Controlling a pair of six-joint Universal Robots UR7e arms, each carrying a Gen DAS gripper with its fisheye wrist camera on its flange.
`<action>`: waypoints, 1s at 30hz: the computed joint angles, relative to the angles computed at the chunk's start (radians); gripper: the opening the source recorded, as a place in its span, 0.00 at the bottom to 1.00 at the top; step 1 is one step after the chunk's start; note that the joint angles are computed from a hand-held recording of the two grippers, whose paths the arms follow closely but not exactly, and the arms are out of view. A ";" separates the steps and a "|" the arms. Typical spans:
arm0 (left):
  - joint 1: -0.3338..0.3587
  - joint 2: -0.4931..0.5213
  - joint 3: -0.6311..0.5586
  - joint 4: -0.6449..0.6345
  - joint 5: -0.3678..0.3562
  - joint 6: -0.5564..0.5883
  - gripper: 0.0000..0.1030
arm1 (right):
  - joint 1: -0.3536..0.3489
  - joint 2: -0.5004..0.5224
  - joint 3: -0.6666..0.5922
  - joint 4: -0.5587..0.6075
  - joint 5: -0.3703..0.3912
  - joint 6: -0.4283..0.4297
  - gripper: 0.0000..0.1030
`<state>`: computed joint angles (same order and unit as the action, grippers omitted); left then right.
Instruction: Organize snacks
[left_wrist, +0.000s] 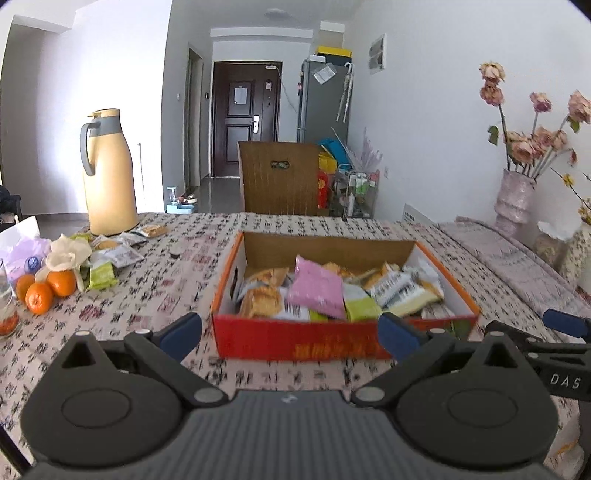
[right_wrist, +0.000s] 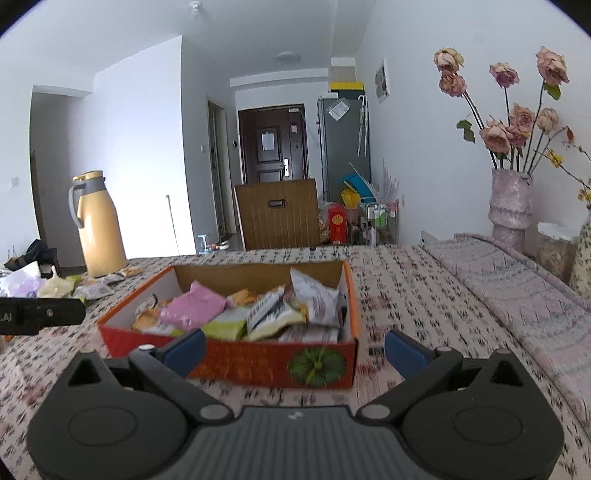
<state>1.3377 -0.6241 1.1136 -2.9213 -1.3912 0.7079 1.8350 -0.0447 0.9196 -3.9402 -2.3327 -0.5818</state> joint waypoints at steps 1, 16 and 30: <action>0.003 -0.012 0.021 -0.006 -0.002 0.005 1.00 | 0.003 -0.004 0.020 -0.008 -0.006 0.005 1.00; 0.049 -0.102 0.181 -0.005 -0.014 0.068 1.00 | 0.022 -0.026 0.178 -0.037 -0.056 0.092 1.00; 0.056 -0.100 0.182 0.019 0.003 0.066 1.00 | 0.015 -0.030 0.202 0.002 -0.066 0.140 1.00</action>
